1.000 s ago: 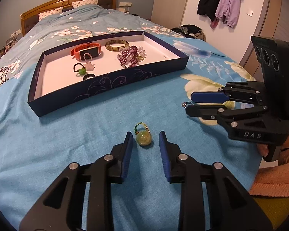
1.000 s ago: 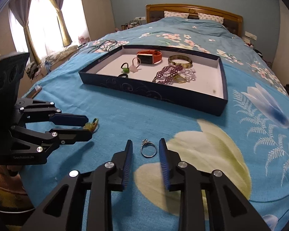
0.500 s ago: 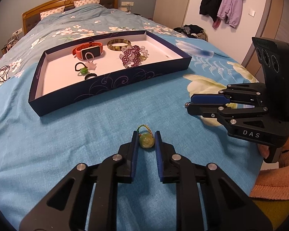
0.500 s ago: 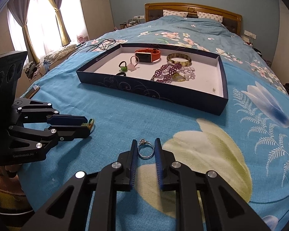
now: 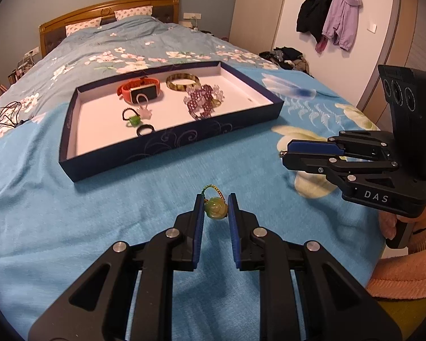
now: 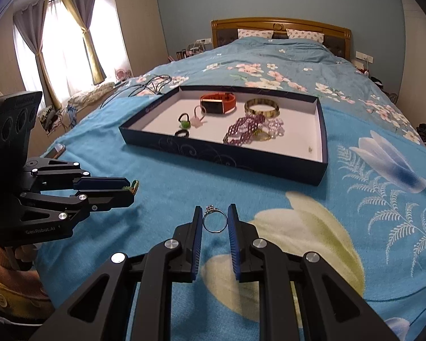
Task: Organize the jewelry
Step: 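Carry the pendant with the left tool while the right tool carries the silver ring toward the tray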
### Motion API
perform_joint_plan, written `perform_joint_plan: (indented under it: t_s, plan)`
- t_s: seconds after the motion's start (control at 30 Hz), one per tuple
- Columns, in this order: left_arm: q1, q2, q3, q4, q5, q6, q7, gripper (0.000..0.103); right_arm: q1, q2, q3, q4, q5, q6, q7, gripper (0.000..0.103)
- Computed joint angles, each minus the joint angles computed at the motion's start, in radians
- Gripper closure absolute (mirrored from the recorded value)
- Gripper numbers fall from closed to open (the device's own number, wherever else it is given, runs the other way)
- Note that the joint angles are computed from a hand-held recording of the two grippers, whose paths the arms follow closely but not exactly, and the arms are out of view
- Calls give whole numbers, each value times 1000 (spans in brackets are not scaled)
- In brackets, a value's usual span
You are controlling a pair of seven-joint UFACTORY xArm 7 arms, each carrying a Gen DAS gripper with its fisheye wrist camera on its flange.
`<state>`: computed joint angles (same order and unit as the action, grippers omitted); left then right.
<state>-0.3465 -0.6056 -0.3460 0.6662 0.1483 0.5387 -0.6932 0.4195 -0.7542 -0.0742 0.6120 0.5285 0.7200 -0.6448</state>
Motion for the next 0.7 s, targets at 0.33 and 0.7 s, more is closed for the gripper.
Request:
perform_joint_plan:
  t_s: [0.33,0.7]
  plan:
    - [33,-34,-13,3,26,-1,-29,86,26,3,-11,12,42,-44,-10,87]
    - [80,-55,-35,20,68,-10,-57,86,60,19,-19,28,92,-100,-20,87]
